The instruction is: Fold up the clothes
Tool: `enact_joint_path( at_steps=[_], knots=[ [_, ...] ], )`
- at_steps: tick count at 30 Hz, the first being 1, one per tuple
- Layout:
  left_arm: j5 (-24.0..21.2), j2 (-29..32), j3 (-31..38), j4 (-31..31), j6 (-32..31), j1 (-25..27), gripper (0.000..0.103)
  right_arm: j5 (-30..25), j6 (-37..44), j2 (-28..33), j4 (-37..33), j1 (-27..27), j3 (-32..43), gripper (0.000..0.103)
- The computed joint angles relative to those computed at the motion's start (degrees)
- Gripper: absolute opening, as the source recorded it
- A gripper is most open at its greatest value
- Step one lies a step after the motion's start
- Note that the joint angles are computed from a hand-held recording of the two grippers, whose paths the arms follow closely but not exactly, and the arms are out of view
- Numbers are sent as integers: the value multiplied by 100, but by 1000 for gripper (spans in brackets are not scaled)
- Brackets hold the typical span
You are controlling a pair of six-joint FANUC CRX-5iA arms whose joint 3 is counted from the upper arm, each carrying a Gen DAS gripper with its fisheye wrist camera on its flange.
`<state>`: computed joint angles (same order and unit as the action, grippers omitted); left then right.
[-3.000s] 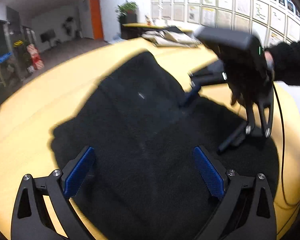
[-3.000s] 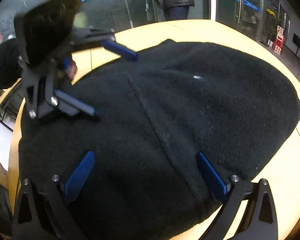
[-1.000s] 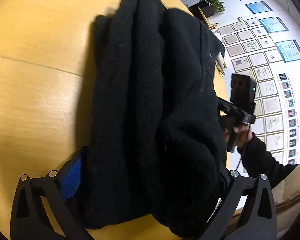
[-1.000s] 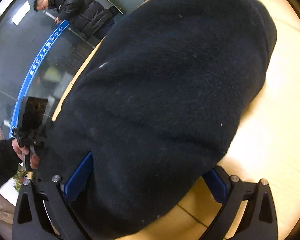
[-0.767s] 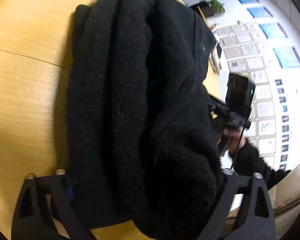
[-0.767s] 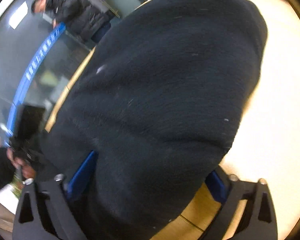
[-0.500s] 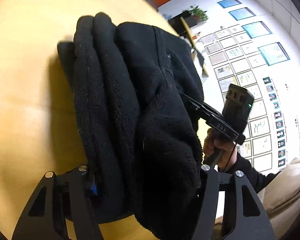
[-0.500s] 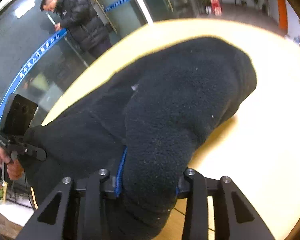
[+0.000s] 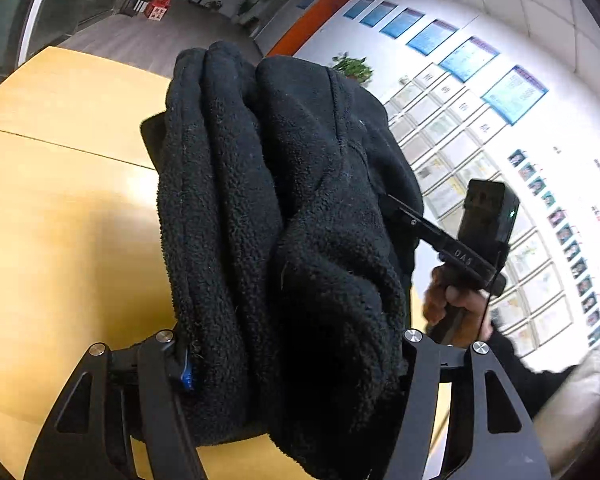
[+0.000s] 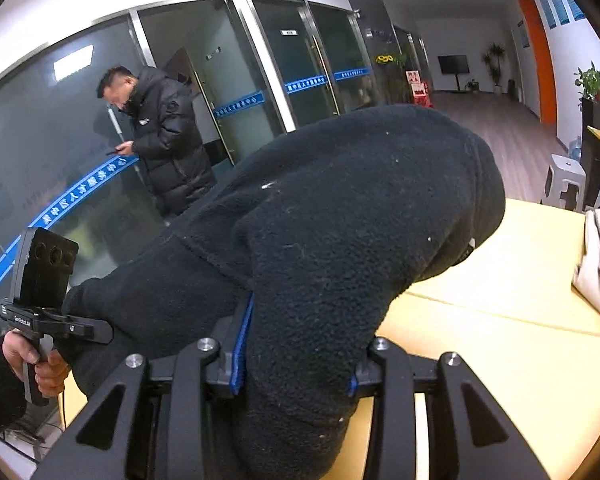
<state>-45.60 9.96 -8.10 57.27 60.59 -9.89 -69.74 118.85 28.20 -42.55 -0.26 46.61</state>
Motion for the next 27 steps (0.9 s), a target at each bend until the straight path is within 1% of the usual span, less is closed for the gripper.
enact_joint_path(
  at_steps=[2,3,6,8,10,11,12,13,15,17,19,20,22,23,25,26,27],
  knots=[
    [-47,377,173,-131,78,30,64,-97,-229,598,215,168,587,38],
    [-65,523,189,-202,142,36,64,-72,-395,881,376,352,840,38],
    [-135,948,238,-417,349,47,64,-232,-441,1372,532,355,921,38],
    [-148,1101,152,-468,415,29,64,-248,-367,1519,771,426,749,38],
    [147,998,-243,21,-30,-28,65,-50,-260,1504,930,471,423,39],
    [245,977,-373,215,-208,-47,65,25,-253,1488,850,444,364,39],
    [207,1073,-263,185,-203,-3,66,86,-238,1477,826,440,323,40],
    [170,1164,-143,130,-162,26,67,114,-203,1473,956,494,320,40],
    [210,1246,49,-21,88,-97,70,201,-268,1557,1304,699,412,41],
    [222,1291,94,-94,161,-131,75,219,-405,1599,1517,793,426,43],
    [239,1311,90,-153,226,-131,79,301,-423,1533,1654,787,208,47],
    [238,1296,132,-261,339,-144,81,349,-435,1498,1727,790,101,48],
    [217,1242,239,-567,604,-132,82,506,-534,1409,1965,853,-112,56],
    [200,1220,306,-740,749,-126,83,581,-617,1345,2124,889,-234,58],
    [162,1164,597,-1462,1302,-165,83,670,-615,1119,2338,868,-550,70],
    [139,1112,692,-1786,1512,-187,83,707,-626,1024,2436,875,-676,73],
    [100,1058,804,-2135,1746,-216,83,738,-658,945,2496,922,-750,81]
  ],
)
